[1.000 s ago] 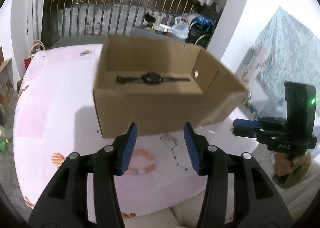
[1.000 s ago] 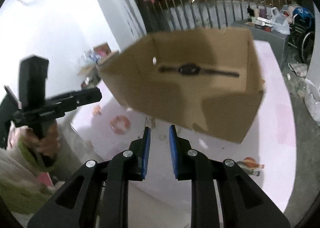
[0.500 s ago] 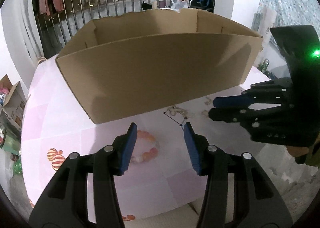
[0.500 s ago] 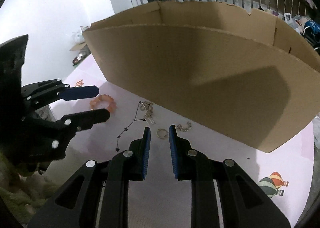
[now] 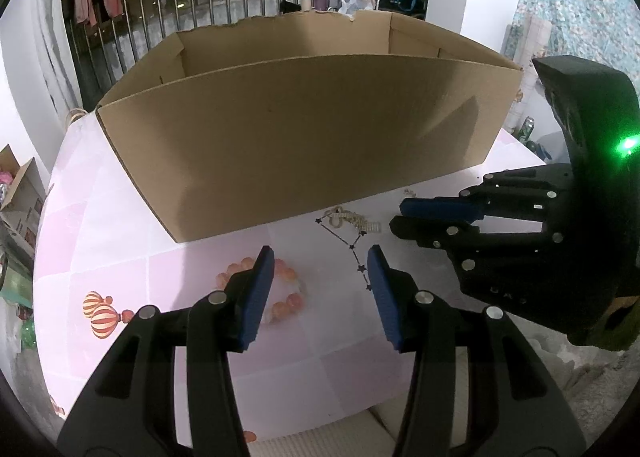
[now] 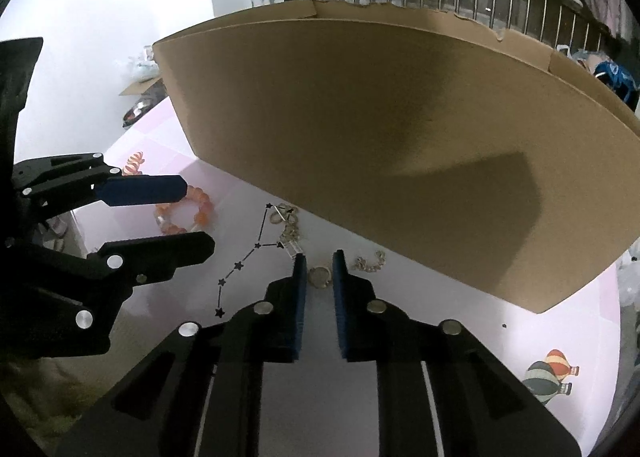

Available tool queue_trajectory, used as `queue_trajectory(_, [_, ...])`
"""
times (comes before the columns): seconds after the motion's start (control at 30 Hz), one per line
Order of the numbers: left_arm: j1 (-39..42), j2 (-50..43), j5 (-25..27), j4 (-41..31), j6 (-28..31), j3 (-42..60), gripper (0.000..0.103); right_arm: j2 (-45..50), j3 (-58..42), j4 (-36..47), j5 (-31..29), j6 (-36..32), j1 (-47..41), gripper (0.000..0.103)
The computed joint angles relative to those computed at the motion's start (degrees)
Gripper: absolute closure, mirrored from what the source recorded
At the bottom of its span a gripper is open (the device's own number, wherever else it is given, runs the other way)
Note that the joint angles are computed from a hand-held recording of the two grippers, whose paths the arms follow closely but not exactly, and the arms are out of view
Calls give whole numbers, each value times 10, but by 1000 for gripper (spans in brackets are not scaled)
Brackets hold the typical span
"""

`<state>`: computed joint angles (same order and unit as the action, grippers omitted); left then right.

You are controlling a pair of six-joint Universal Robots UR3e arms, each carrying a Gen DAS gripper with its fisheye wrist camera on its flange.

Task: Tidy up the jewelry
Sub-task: 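Move the right tool to the small gold ring and close on it, then lift the gold ring with the right tool off the table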

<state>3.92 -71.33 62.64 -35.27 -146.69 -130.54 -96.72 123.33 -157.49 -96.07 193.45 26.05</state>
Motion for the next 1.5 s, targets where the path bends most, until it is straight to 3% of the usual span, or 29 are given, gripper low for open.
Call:
queue_trajectory(0.3, [-6, -3, 2, 6, -2, 1, 57, -26, 20, 11, 2, 12, -13, 92])
queue_trajectory(0.57, [-57, -58, 36, 75, -30, 18, 58, -96, 62, 48, 7, 42, -40, 92])
queue_trajectory(0.73, [-84, -109, 65, 95, -41, 47, 77, -91, 60, 45, 6, 49, -37, 92])
queue_trajectory(0.87, [-81, -121, 68, 92, -46, 55, 84, -92, 61, 45, 9, 48, -39, 92])
queue_trajectory(1.1, [-74, -114, 37, 51, -25, 61, 85, -99, 62, 49, 18, 44, -49, 92])
queue_trajectory(1.5, [-108, -143, 68, 68, -40, 76, 82, -111, 79, 42, 22, 42, -55, 92])
